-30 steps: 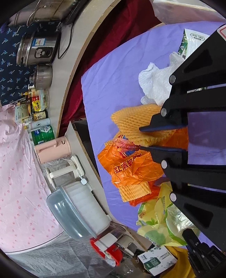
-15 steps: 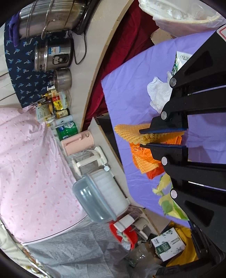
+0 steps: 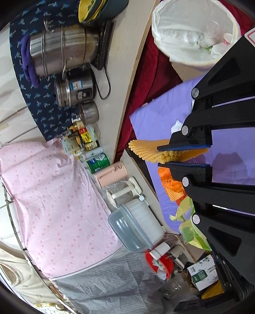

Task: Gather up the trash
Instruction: 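Carry the snack bag and mesh sleeve over the bin and open both grippers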

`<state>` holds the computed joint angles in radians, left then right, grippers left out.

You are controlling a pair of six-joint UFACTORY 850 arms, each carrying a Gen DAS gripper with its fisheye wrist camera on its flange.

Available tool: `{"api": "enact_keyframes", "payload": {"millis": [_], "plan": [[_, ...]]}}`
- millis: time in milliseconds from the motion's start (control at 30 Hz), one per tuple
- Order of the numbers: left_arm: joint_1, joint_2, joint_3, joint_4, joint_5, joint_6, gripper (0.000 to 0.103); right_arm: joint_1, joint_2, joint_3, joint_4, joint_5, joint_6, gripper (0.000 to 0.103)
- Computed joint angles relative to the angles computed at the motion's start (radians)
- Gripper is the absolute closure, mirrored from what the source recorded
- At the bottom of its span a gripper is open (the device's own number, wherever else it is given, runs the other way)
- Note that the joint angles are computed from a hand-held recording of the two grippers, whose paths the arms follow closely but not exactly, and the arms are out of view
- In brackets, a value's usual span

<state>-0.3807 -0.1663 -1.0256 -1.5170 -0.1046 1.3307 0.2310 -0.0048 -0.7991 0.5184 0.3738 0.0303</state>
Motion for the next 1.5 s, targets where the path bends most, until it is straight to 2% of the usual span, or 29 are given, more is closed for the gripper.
{"api": "enact_keyframes", "payload": {"millis": [400,700,1033,1200,1400,1500], "plan": [[-0.155,0.005,-0.025,0.026,-0.02,0.018,0.096,-0.117,0.212,0.194,0.087,0.018,-0.03,0.093],[-0.26,-0.051,-0.087,0.066,-0.055,-0.008,0.096,-0.243,0.333,0.328,0.08,0.007,0.005,0.093],[-0.338,-0.18,-0.224,0.296,-0.152,-0.246,0.096,-0.352,0.4,0.426,0.039,-0.011,0.081,0.093],[-0.368,-0.235,-0.279,0.366,-0.173,-0.306,0.096,-0.382,0.413,0.455,0.041,-0.018,0.084,0.093],[-0.392,-0.31,-0.352,0.5,-0.195,-0.452,0.096,-0.407,0.409,0.475,0.024,-0.021,0.107,0.093],[-0.396,-0.351,-0.39,0.546,-0.213,-0.506,0.092,-0.422,0.406,0.48,0.0,-0.024,0.132,0.093]]}}
